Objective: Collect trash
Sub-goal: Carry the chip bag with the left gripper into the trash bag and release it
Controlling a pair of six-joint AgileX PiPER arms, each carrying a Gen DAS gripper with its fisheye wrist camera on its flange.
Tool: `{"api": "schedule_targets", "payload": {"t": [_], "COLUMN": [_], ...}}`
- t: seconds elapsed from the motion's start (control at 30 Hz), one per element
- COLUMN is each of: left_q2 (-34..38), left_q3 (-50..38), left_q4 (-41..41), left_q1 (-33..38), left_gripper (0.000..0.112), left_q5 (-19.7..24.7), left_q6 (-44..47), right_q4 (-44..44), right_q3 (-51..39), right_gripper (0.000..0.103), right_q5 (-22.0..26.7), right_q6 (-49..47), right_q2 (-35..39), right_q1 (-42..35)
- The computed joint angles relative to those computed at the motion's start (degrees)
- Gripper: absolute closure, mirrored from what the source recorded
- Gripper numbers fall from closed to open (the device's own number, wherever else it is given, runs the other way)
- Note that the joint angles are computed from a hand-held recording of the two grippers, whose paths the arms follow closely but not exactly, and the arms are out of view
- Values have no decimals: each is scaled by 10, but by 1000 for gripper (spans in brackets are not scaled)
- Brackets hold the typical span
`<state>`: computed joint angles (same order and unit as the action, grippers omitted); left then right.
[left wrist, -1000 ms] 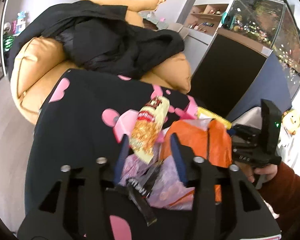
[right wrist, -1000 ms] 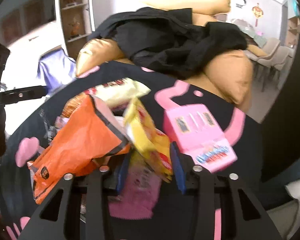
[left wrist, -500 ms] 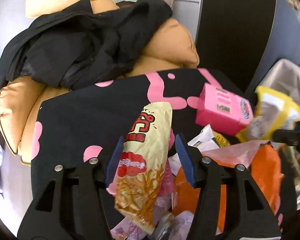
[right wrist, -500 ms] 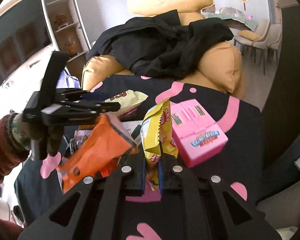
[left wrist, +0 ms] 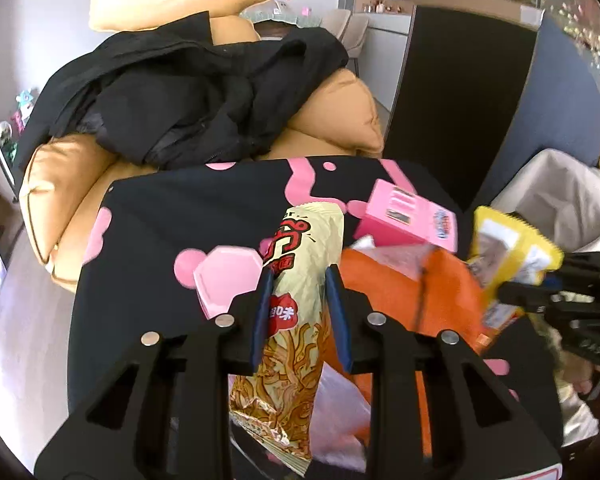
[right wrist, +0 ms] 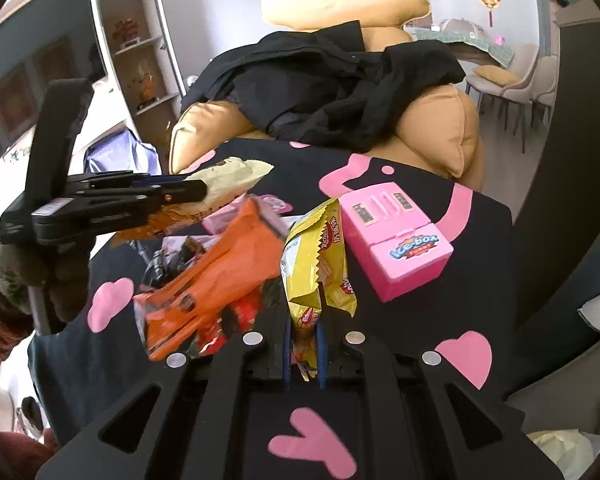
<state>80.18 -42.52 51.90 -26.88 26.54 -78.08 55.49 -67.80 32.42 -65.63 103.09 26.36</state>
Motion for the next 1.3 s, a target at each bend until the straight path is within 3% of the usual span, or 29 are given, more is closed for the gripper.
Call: {"api": "schedule_targets", "payload": {"t": [0.27, 0.4, 0.63, 0.8, 1.07, 1.3], "left_q2": [-104, -137, -122, -76, 38, 158], "left_q3": [32, 37, 16, -39, -182, -293], "left_q4": [41, 84, 122, 125, 127, 121], "left_q1": [-137, -251, -365, -410, -436, -411], "left_gripper": [86, 85, 85, 85, 85, 85], "left_q5": [102, 184, 239, 267, 270, 183], "left_q6": [-131, -240, -373, -385, -322, -269], "right_q4": [3, 8, 24, 44, 79, 102], "right_q3": [73, 112, 168, 201, 225, 214], "right_gripper": [92, 92, 92, 92, 92, 92], "right_q5": [-16, -16, 17, 64, 184, 266], "right_q6": [-10, -22, -65, -117, -216, -302], "right_q2": [-94, -154, -246, -310, -349, -311], "right_q1": [-6, -22, -80, -162, -366, -536]}}
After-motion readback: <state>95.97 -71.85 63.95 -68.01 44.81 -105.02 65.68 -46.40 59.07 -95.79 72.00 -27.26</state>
